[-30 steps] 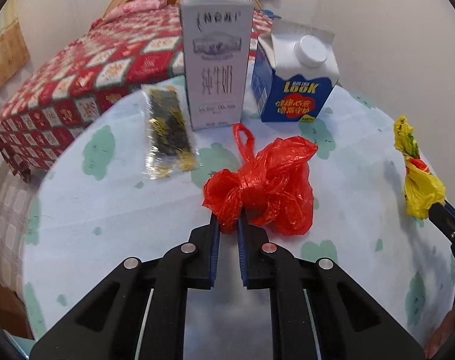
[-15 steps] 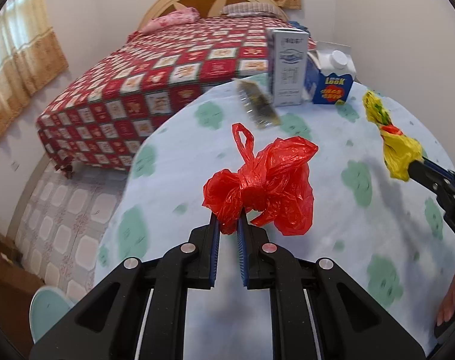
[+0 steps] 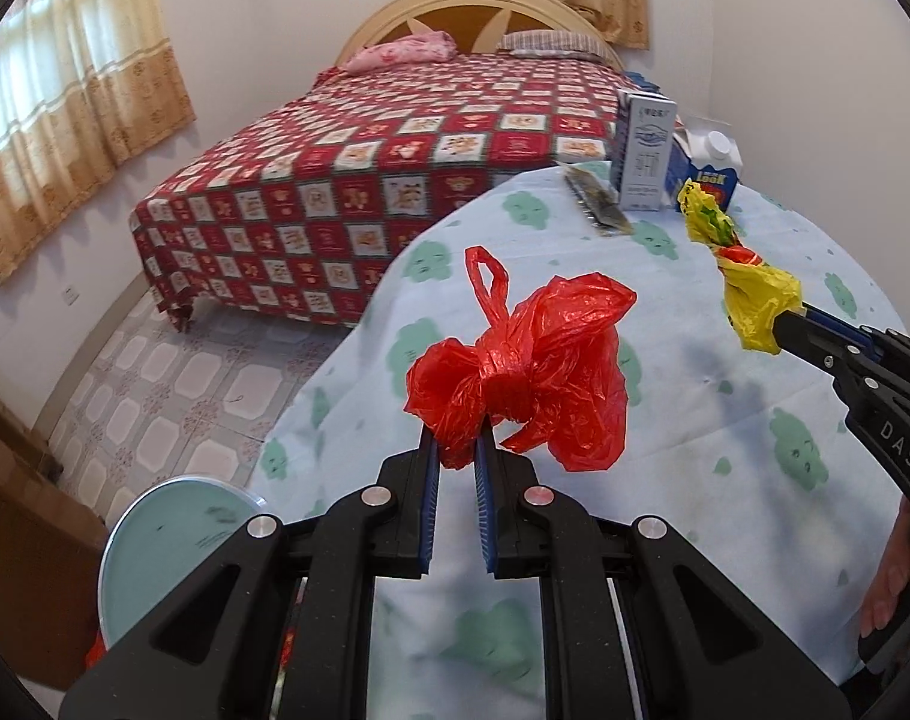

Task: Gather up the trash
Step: 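Carry the red bag with left tool while right carries yellow wrapper to the bucket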

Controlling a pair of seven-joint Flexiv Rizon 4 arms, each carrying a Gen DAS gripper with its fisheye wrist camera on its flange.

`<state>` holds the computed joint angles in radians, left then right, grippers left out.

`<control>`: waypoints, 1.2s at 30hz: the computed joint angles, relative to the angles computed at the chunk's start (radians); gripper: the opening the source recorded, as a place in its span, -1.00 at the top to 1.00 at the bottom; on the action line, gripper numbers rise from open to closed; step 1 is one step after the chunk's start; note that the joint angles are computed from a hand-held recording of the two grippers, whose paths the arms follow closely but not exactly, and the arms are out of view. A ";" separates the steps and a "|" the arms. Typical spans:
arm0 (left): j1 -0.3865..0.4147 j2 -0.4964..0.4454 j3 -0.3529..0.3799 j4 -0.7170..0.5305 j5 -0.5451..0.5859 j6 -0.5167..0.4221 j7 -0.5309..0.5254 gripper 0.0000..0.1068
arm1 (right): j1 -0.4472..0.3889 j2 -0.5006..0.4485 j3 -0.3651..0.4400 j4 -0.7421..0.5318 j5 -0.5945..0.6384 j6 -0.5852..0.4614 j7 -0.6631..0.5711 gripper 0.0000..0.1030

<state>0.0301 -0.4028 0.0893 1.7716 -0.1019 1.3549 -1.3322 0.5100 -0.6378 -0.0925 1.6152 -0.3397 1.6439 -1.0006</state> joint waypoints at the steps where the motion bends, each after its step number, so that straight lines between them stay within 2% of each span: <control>1: 0.008 0.008 -0.004 0.013 -0.006 0.007 0.004 0.78 | 0.010 0.002 -0.006 0.004 -0.002 0.002 0.001 0.80; 14: 0.050 0.095 -0.010 0.153 -0.046 0.097 0.053 0.78 | 0.138 0.035 -0.104 0.059 -0.003 0.053 0.002 0.80; 36: 0.073 0.177 0.067 0.255 0.023 0.137 0.009 0.78 | 0.191 0.045 -0.079 0.071 0.016 0.072 -0.084 0.80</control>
<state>0.1027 -0.2253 0.1566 2.0265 -0.0788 1.4922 -1.3229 0.7006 -0.5923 -0.1712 1.6861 -0.3241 1.7157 -1.0849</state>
